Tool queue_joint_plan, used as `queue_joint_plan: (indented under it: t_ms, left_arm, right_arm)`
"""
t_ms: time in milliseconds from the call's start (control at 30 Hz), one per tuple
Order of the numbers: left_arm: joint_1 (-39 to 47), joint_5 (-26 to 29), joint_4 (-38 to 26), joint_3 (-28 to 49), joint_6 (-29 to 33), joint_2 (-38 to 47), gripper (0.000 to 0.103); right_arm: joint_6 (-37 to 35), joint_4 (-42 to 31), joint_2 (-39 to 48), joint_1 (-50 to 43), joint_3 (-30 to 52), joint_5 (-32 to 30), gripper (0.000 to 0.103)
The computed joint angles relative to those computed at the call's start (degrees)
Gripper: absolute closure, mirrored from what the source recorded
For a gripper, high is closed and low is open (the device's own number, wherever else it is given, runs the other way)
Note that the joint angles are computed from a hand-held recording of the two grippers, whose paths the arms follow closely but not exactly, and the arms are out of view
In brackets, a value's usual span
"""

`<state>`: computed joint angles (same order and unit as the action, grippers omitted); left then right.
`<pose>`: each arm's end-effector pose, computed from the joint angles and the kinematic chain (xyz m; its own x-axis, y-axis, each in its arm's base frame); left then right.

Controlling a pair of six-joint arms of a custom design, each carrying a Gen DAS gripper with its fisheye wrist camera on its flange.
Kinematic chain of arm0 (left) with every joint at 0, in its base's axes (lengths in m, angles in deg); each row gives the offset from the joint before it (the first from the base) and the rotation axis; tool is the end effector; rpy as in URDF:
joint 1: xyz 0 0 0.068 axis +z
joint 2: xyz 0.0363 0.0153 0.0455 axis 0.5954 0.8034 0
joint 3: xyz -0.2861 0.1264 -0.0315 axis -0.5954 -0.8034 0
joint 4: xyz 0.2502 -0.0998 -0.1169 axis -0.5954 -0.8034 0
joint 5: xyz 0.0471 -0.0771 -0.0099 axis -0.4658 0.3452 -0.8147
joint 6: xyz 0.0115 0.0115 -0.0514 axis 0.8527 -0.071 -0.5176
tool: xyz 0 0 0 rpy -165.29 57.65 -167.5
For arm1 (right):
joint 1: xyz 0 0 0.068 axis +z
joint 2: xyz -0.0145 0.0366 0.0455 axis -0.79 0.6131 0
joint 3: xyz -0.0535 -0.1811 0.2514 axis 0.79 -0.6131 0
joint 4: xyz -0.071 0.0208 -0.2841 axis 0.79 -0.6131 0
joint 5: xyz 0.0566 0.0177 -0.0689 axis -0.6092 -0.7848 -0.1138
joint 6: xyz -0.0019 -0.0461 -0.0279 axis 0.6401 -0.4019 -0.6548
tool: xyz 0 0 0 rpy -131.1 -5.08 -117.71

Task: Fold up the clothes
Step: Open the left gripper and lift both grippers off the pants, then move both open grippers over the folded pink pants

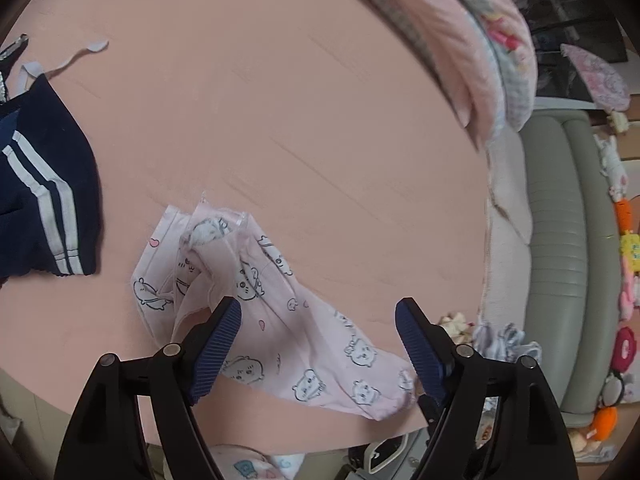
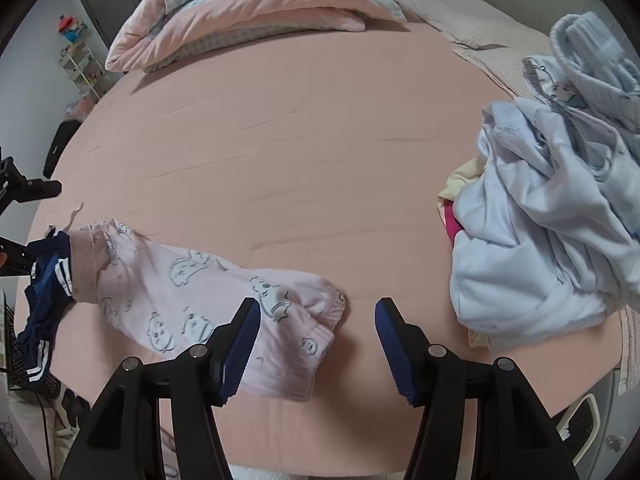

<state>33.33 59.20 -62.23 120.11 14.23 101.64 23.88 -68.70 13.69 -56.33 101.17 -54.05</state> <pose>0.3527 -0.0389 0.2881 -0.9892 -0.1302 -0.0673 -0.0714 0.8289 -0.5549 0.2377 -0.0138 0.2609 -0.8869 0.2118 -0.4106 0.1656 0.9754 0.1455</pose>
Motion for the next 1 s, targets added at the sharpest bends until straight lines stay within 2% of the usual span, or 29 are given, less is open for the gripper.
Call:
queue_joint_plan:
  t_ms: [100, 233, 433, 733, 800, 1000]
  left_arm:
    - [-1.6, -2.1, 2.1, 1.1, -1.2, 0.5, 0.023]
    - [1.3, -3.0, -1.7, -1.5, 5.5, -4.5, 0.023]
    - [1.5, -4.1, -1.0, -5.9, 10.6, -8.3, 0.023]
    - [7.0, 2.9, -2.4, -11.9, 13.7, -10.8, 0.023]
    - [7.7, 3.4, -0.2, -13.8, 12.8, -11.7, 0.023]
    - [12.0, 7.7, 12.5, -22.8, 10.3, -19.5, 0.023]
  right_arm:
    - [0.5, -0.7, -1.9, 0.9, -0.6, 0.7, 0.044]
    - [-0.7, -2.3, -4.4, -0.5, -1.3, -0.2, 0.043]
    - [1.8, -4.7, -7.6, 1.3, -1.6, 0.4, 0.043]
    - [5.5, -6.8, -11.7, 3.3, -2.5, 1.2, 0.043]
    - [6.1, -7.5, -12.3, 4.1, -2.6, 1.6, 0.043]
    - [8.3, -8.7, -13.6, 6.6, -3.4, 2.8, 0.043]
